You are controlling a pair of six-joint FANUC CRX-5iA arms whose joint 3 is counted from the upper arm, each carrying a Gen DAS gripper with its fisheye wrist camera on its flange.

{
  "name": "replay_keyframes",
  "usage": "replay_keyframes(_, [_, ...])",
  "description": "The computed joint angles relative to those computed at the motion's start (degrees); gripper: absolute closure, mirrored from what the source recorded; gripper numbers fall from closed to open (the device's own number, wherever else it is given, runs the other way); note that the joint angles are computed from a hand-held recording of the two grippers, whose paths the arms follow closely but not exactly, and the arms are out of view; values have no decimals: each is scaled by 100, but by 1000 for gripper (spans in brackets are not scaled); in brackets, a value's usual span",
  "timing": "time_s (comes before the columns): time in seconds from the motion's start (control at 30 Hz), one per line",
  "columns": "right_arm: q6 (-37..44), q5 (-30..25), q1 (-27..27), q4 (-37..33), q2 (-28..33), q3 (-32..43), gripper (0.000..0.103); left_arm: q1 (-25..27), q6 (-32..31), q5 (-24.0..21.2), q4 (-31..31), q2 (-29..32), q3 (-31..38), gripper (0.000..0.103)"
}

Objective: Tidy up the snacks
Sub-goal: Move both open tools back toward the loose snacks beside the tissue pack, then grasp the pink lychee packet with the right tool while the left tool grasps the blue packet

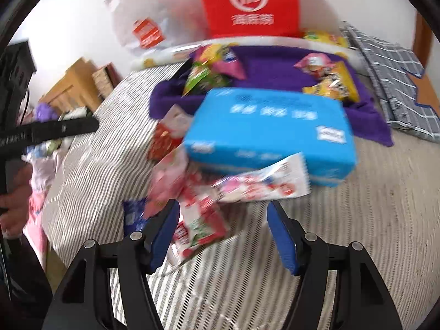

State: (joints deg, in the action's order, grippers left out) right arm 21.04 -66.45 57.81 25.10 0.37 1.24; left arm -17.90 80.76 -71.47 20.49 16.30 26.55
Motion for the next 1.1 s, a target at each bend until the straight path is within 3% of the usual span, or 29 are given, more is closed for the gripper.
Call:
replay_keyframes(0.2, [284,40,12,-149,178,131,32,146,3,49,79,-138,-252,32])
replay_keyframes(0.47, [653,26,-86,-253,424,274,32,220,-8,71,64,-273,-450,32])
replay_keyframes(0.53, [747,81,-110,-352,427,287,37,220,12,67,47,-292,-473,32])
replay_keyframes(0.6, [838,215,-121,-498,356,263,55,217,21,63,44,-313,-505,32])
replay_keyframes(0.7, [717,173,-1,-347,265,186,64,191,45,55,18,-325,-519,32])
replay_keyframes(0.87, [59,224,230,66,-145,-253,68,102,60,54,-4,-314,-532,32])
replay_keyframes(1.1, [-986,-201,448,655,-819,-966,69,-104,94,-39,-78,-195,-464,32])
